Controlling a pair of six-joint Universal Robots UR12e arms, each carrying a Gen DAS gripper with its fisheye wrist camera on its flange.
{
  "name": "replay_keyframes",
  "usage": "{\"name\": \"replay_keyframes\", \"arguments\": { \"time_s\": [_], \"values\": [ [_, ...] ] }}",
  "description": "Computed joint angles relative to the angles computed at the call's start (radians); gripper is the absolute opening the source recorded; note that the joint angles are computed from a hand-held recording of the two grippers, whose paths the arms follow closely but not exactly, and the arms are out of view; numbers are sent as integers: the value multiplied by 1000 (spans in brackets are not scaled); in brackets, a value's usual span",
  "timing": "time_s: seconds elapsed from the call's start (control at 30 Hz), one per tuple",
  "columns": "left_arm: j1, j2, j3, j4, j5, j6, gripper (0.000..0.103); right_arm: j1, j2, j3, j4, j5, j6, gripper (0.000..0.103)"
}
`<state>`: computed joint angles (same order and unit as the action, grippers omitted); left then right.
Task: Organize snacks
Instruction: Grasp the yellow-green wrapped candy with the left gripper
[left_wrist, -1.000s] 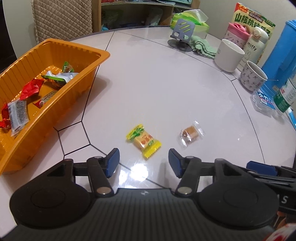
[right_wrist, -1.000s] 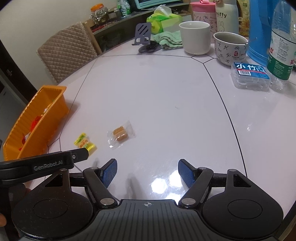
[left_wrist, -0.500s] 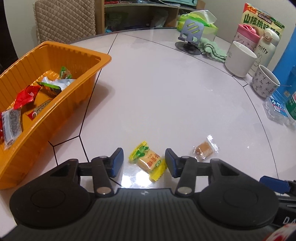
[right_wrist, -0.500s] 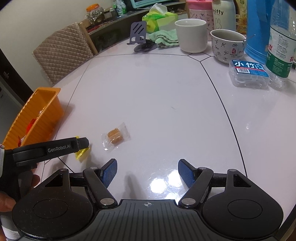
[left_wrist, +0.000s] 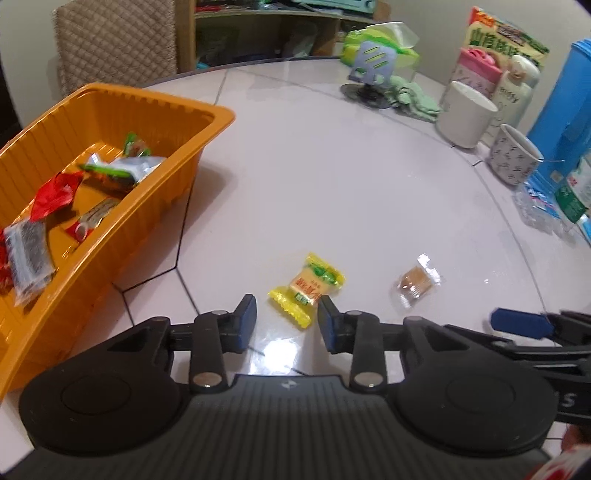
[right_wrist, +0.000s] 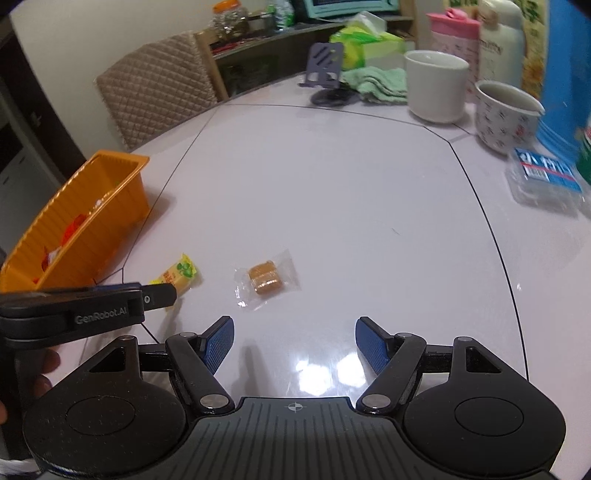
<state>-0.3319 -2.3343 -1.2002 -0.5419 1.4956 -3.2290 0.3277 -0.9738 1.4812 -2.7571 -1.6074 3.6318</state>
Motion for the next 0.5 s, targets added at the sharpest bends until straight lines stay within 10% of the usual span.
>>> {"name": "replay_keyframes", "arguments": {
  "time_s": [0.37,0.5],
  "values": [
    [-1,-25,24,49,-20,229,33,-1,14,-15,1,-14,-14,73],
    [6,-28,34,13,-51,213,19,-1,19,-20,-9,-8,-13,73]
  ]
}}
